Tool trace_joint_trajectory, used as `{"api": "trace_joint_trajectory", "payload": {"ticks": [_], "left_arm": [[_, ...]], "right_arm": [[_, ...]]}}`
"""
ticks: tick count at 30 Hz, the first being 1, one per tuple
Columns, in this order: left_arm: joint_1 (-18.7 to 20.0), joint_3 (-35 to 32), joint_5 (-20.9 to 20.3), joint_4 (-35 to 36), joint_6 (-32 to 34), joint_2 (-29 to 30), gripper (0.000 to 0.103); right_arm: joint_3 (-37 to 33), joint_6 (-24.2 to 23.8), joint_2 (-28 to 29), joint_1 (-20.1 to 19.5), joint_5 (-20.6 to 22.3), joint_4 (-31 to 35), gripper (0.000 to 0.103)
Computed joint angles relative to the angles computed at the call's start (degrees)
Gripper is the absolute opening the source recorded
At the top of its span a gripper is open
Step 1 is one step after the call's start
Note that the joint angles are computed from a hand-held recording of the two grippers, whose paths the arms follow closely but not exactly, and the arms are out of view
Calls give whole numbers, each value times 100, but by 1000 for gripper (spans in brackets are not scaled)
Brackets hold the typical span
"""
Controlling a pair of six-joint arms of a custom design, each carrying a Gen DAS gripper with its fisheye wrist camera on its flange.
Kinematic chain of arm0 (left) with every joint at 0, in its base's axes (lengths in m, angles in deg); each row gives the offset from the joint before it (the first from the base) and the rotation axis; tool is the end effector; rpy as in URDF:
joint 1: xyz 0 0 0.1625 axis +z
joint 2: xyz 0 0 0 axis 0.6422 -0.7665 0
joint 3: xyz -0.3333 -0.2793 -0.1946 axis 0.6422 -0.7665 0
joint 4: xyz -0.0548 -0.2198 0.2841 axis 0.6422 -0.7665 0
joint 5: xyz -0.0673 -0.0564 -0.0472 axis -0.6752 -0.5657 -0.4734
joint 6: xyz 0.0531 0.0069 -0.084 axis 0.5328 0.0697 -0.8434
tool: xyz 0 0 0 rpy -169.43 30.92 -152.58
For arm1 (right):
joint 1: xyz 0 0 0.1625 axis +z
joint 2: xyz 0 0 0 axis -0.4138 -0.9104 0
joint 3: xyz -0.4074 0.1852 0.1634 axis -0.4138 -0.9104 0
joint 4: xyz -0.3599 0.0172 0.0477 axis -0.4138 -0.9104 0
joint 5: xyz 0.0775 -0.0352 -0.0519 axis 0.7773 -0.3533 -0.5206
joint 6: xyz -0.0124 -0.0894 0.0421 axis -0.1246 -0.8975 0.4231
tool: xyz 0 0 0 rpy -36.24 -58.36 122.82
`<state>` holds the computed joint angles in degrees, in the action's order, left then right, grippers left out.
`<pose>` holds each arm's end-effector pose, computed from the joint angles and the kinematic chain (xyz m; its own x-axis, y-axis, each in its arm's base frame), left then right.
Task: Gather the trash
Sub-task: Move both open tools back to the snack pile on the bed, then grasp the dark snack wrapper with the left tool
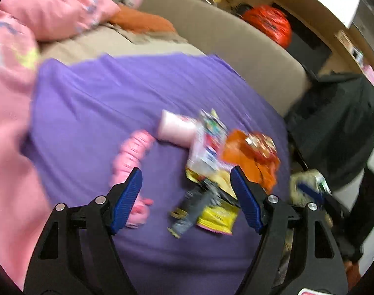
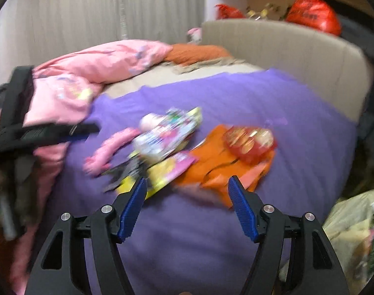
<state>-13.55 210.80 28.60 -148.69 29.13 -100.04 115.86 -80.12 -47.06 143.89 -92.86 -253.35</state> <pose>-0.2912 -0.3727 0.3005 -0.9445 0.0387 -0.3262 0.2519 0.7227 -0.6436 0.3057 -0.3795 0.2971 -0.6371 -0.4247 0.6432 -0.7370 0.5800 -0.3470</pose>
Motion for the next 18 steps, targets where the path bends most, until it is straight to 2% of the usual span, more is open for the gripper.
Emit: {"api": "trace_joint_trajectory", "payload": {"ticks": [2,4,6,7,8,10,11,13,18], "left_arm": [[114,-9,-237,-268,251,231,67],[229,-65,-398,-424,382,456,64],[357,-178,-495,-358,356,653,57],[429,-265,-559,-223,315,745,50],[484,-333,-598,-91,277,821,38],[526,-342,-601,2,228,861,31],[512,-300,-636,-50,197,821,18],[417,-226,-536,-47,28,648,18],[-35,-241,248,598,-468,62,18]], "right_arm": [[-23,-143,190,48,-332,-637,65],[30,-291,219,-7,-480,-1227,65],[87,-144,10,-148,-334,-1140,65],[131,-40,-85,-224,-253,-1095,65],[151,23,-149,-286,-210,-1029,65],[172,147,-267,-396,-140,-737,65],[159,191,-290,-417,-81,-600,65],[134,144,-293,-423,76,-498,65],[-98,48,68,-274,272,-399,65]]}}
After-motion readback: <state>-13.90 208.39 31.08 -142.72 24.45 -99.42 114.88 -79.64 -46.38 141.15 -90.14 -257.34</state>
